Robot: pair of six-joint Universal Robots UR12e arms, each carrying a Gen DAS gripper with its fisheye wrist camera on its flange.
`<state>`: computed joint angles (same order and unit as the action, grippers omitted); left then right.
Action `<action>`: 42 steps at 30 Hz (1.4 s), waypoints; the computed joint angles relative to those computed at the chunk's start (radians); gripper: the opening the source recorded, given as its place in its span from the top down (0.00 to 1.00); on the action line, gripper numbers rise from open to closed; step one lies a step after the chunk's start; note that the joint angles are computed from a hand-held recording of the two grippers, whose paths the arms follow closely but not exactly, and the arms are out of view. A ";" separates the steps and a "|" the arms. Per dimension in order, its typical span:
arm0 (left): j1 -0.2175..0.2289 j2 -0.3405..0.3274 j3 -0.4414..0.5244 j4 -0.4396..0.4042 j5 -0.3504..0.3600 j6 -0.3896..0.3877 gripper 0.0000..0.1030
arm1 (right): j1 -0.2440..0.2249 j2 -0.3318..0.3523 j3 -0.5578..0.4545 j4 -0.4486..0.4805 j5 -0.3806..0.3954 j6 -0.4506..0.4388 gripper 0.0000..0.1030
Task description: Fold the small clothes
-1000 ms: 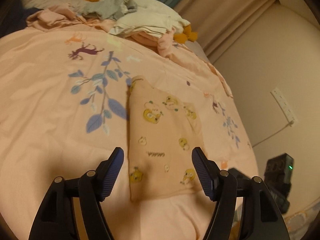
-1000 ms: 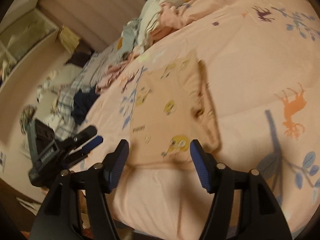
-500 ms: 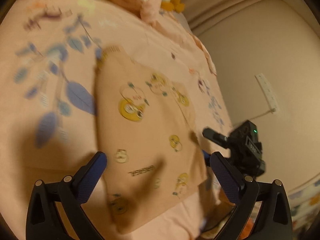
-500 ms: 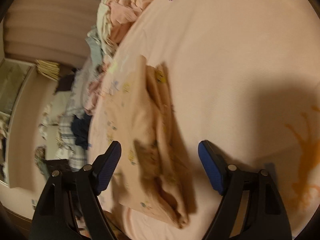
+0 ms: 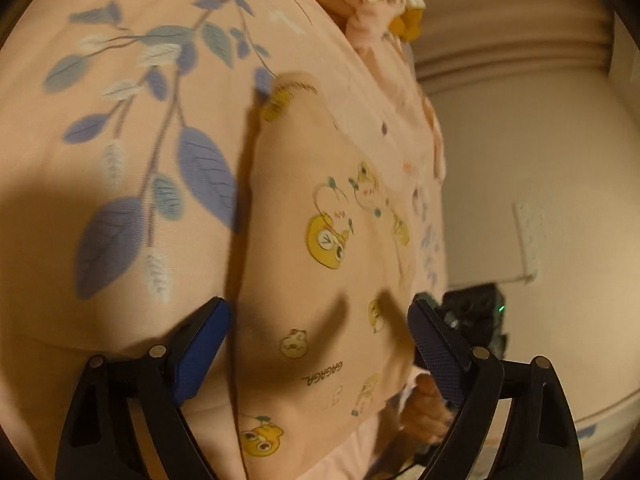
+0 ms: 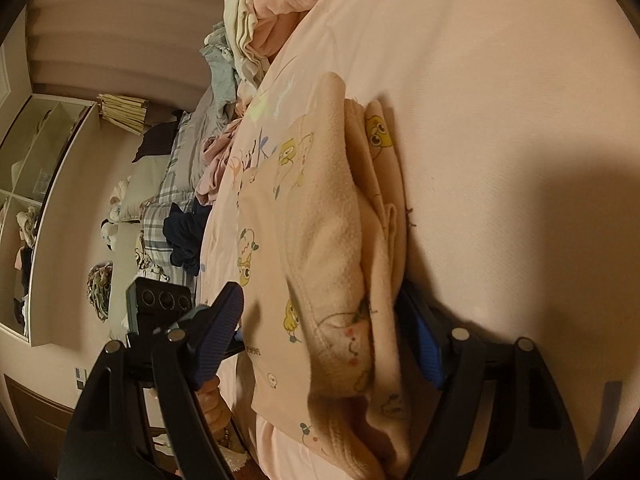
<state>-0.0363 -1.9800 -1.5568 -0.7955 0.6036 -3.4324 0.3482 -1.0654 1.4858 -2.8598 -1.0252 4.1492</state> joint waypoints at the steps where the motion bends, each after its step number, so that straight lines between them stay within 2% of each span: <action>1: 0.000 -0.002 0.004 -0.017 -0.007 0.014 0.11 | -0.001 0.001 0.000 0.001 0.000 -0.007 0.26; 6: -0.033 -0.019 0.063 -0.093 0.070 0.102 0.07 | 0.008 0.002 -0.011 0.028 -0.031 -0.031 0.26; 9: -0.050 -0.048 0.114 -0.160 0.070 0.172 0.07 | 0.008 0.005 -0.012 0.020 -0.036 -0.017 0.26; 13: -0.057 -0.054 0.128 -0.179 0.087 0.197 0.08 | 0.009 0.006 -0.011 0.020 -0.045 -0.009 0.35; 15: -0.066 -0.044 0.121 -0.157 0.144 0.227 0.20 | 0.010 0.003 -0.010 0.038 -0.058 -0.026 0.47; 17: -0.077 -0.032 0.106 -0.114 0.234 0.222 0.52 | 0.015 0.001 -0.012 0.069 -0.085 -0.031 0.70; 18: -0.078 -0.031 0.102 -0.103 0.252 0.217 0.55 | 0.015 0.003 -0.013 0.081 -0.093 -0.033 0.72; 20: -0.075 -0.027 0.092 -0.089 0.259 0.205 0.61 | 0.015 0.004 -0.014 0.084 -0.098 -0.028 0.76; 22: -0.079 -0.026 0.092 -0.079 0.288 0.189 0.63 | 0.022 0.002 -0.025 0.115 -0.127 -0.047 0.76; 26: -0.106 -0.015 0.084 -0.027 0.389 0.185 0.65 | 0.037 0.003 -0.050 0.168 -0.190 -0.088 0.76; 29: -0.126 -0.010 0.089 -0.014 0.464 0.218 0.66 | 0.036 0.004 -0.044 0.157 -0.193 -0.075 0.77; 34: -0.159 0.021 0.067 0.087 0.598 0.241 0.77 | 0.044 -0.003 -0.058 0.183 -0.232 -0.086 0.78; 35: -0.166 0.034 0.057 0.119 0.618 0.277 0.77 | 0.046 -0.005 -0.065 0.191 -0.242 -0.102 0.79; 38: -0.175 0.058 0.048 0.165 0.640 0.359 0.78 | 0.052 -0.019 -0.061 0.149 -0.266 -0.114 0.79; 39: -0.168 0.070 0.044 0.176 0.610 0.372 0.78 | 0.050 -0.030 -0.045 0.095 -0.263 -0.106 0.79; 42: -0.140 0.081 0.059 0.161 0.490 0.333 0.78 | 0.049 -0.056 -0.014 -0.021 -0.272 -0.101 0.79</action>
